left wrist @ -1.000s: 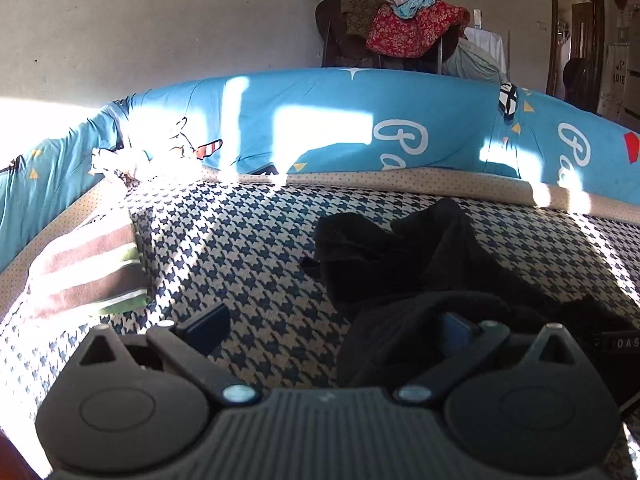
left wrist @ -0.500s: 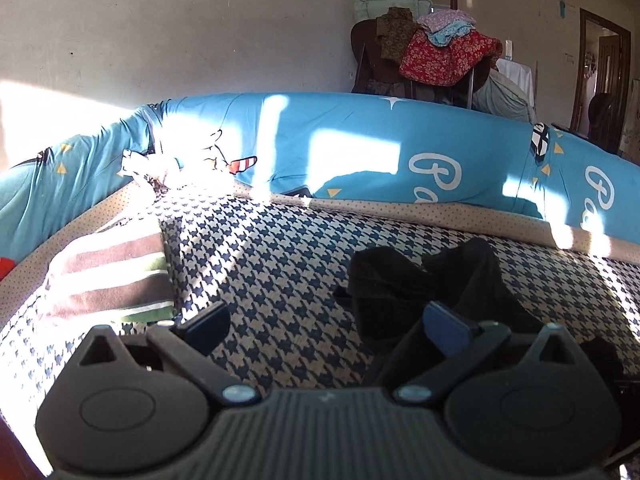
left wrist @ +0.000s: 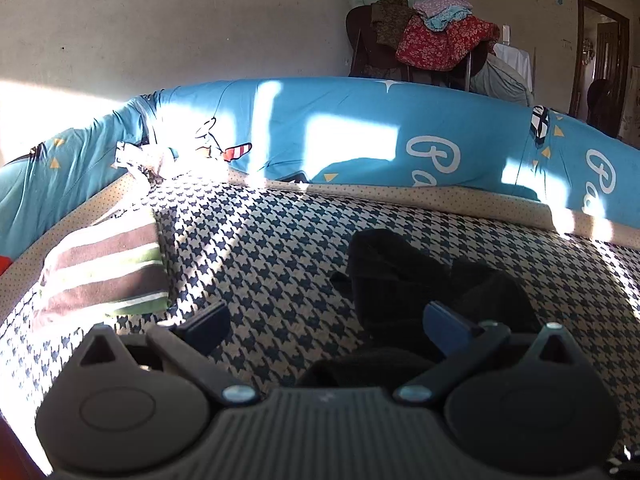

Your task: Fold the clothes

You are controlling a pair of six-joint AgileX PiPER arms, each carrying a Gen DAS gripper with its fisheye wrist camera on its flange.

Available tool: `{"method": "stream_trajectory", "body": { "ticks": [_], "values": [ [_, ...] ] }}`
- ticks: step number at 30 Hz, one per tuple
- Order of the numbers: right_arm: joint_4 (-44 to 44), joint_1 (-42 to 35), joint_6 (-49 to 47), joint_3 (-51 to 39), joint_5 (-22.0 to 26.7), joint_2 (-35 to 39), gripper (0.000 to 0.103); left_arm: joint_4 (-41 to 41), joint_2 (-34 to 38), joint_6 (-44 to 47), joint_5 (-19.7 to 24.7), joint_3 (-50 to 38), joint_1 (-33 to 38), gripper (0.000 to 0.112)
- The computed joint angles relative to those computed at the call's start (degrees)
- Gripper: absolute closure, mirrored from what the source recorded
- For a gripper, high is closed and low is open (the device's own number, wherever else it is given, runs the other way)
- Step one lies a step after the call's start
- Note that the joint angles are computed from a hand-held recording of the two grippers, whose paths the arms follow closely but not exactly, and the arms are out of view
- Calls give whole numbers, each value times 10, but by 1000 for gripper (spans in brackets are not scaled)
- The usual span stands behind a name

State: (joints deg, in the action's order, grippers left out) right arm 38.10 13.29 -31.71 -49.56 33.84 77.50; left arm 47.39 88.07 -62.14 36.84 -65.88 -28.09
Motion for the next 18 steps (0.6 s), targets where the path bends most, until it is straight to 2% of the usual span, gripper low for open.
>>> {"method": "stream_trajectory", "body": {
  "ticks": [6, 11, 15, 18],
  "values": [
    [61, 17, -101, 12, 46, -12, 88, -70, 38, 71, 30, -24, 9, 9],
    [56, -3, -89, -8, 70, -7, 87, -139, 67, 132, 63, -41, 25, 9],
    [61, -39, -68, -22, 71, -7, 85, -141, 69, 144, 70, -33, 29, 9],
    [66, -64, -62, -27, 55, -12, 77, -133, 64, 149, 69, -25, 28, 9]
  ]
}}
